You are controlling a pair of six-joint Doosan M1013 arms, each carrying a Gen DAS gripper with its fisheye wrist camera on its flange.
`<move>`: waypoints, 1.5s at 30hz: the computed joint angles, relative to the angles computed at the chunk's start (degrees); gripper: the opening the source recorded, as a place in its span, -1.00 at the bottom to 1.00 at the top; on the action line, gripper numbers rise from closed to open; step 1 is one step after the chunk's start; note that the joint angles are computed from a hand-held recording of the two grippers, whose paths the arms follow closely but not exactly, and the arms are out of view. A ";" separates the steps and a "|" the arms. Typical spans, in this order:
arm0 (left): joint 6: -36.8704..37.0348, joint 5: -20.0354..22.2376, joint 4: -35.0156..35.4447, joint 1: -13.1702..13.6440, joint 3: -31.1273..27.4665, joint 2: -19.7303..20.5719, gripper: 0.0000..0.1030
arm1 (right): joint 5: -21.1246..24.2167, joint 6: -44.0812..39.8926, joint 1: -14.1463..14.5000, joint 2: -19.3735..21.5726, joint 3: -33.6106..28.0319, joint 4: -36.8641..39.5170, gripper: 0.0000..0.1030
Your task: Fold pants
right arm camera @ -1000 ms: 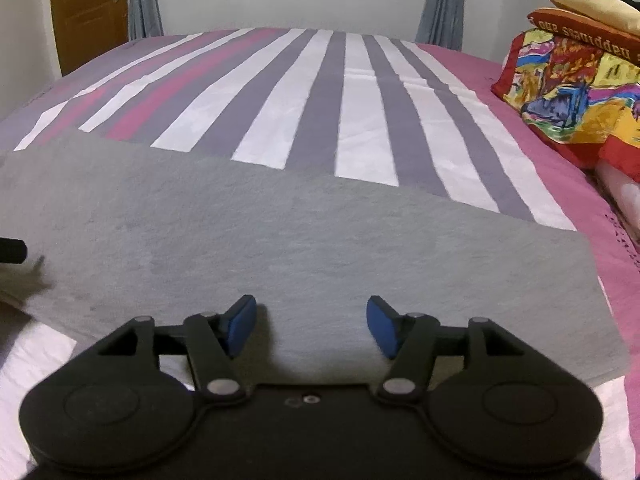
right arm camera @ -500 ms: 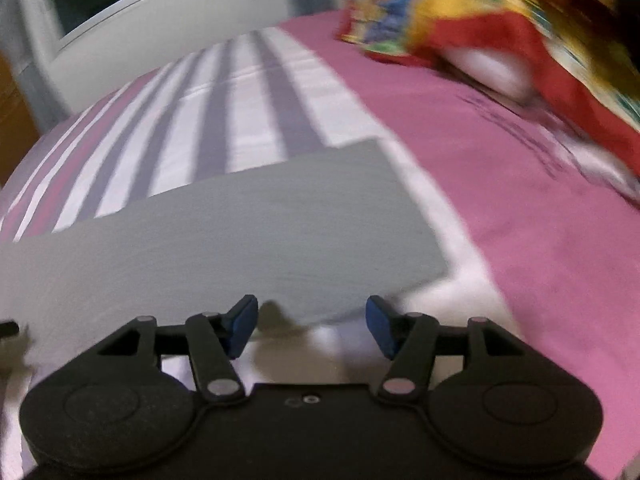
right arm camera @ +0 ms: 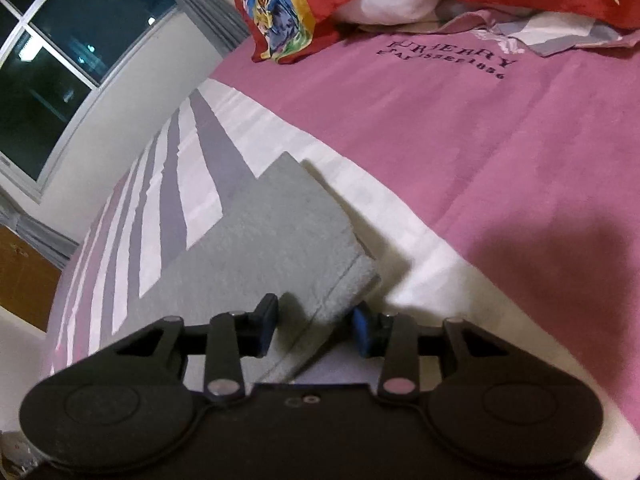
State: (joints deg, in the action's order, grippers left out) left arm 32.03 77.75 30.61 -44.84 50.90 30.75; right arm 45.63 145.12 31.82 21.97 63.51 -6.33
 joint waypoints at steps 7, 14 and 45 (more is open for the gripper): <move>1.50 4.90 1.17 -0.60 -5.30 3.55 0.68 | -1.99 -2.34 1.58 0.25 -1.90 -7.67 -0.67; 2.74 5.33 0.30 -0.36 -5.73 3.85 0.68 | 6.87 -3.55 1.69 2.78 -5.82 -7.43 -0.67; -20.98 -13.08 -5.28 5.56 19.48 -14.50 0.69 | 16.23 -37.49 10.44 19.67 -34.06 17.54 0.49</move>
State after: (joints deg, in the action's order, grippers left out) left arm 11.05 64.67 25.33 -39.27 70.38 16.25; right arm 61.86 107.63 42.26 41.64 29.45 11.20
